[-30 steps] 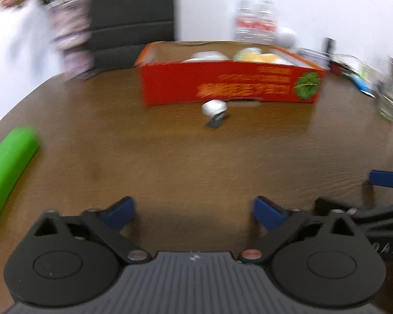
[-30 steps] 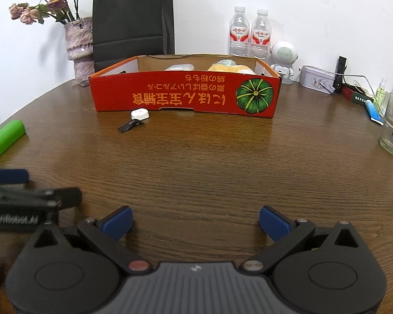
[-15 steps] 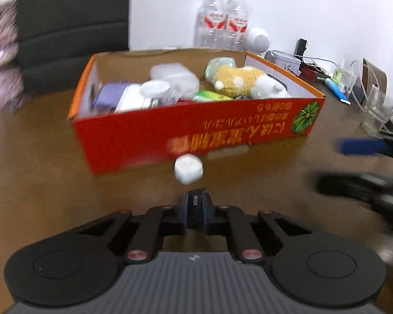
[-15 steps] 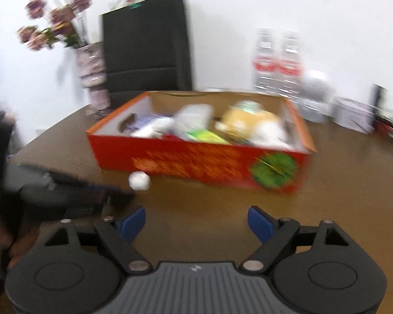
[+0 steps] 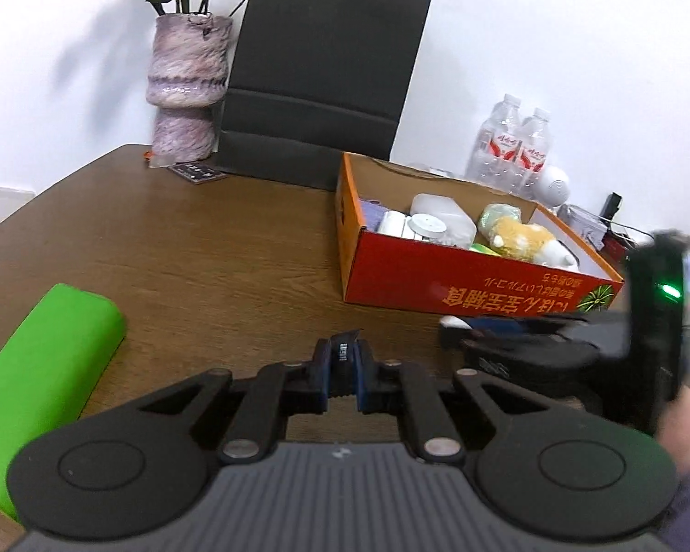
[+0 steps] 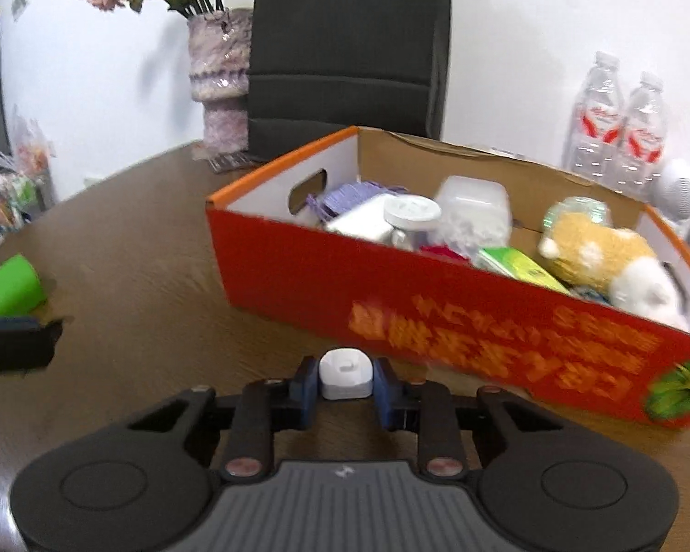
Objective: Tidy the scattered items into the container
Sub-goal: 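Grasp the small white item with the black tag using the right tool, then carry the white item into the box and open the right tool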
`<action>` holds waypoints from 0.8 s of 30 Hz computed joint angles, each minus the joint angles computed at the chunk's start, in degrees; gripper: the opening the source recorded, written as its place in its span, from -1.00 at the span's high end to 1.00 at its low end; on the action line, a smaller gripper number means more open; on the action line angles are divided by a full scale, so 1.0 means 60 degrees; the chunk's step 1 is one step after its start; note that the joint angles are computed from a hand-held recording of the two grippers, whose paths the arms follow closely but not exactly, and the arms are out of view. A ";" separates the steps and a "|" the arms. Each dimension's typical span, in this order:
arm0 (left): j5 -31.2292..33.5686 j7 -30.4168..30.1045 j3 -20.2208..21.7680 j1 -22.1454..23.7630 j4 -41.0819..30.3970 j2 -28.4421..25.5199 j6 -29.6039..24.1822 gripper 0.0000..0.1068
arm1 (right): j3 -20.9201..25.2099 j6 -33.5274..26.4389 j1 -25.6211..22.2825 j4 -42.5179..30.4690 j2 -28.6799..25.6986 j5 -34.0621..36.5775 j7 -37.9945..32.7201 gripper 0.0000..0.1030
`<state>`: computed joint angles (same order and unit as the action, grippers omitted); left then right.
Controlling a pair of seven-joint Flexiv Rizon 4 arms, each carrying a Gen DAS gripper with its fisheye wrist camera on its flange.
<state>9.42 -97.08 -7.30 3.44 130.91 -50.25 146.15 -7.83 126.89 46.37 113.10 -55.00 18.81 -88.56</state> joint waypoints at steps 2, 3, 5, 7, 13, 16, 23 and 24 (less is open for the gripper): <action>0.0213 -0.0129 -0.0102 0.0015 0.0228 -0.0027 0.0202 0.80 | 0.0539 0.1040 -0.0183 0.0982 0.0319 0.0038 -0.0040 0.53; 0.0412 -0.0213 -0.0189 0.0030 0.0334 -0.0090 0.0329 0.80 | 0.0808 0.1624 -0.0232 0.1492 0.0456 0.0135 -0.0077 0.53; 0.0874 -0.0363 -0.0419 0.0016 0.0515 -0.0249 0.0464 0.80 | 0.1231 0.3025 -0.0146 0.2744 0.0662 0.0312 0.0221 0.53; 0.1557 -0.0539 -0.0766 0.0201 0.0531 -0.0379 0.0317 0.80 | 0.1623 0.4016 -0.0195 0.3636 0.0699 0.0346 0.0703 0.53; 0.3718 -0.1463 -0.1977 0.1533 -0.0357 0.0674 -0.1306 0.80 | 0.3893 0.4812 -0.2624 0.3857 0.1725 0.1078 -0.1195 0.53; 0.6024 -0.3995 -0.3136 0.2792 -0.2204 0.1798 -0.3658 0.80 | 0.5102 0.4229 -0.4624 0.2796 0.2674 0.0886 -0.3323 0.53; 0.1193 -0.0141 -0.4246 0.1652 -0.7648 -0.0084 -1.1407 0.80 | 0.3237 -0.5868 -0.5891 -0.2537 0.2566 -0.3580 0.0849 0.53; 0.0017 0.0385 -0.3567 0.0986 -0.8426 -0.0509 -1.2048 0.80 | 0.3443 -0.6754 -0.6286 -0.3315 0.1942 -0.5016 0.2404 0.53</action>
<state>9.53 -94.77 -28.70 9.36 80.35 -53.30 73.86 12.83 86.37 8.65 93.21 -43.35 -11.28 -74.13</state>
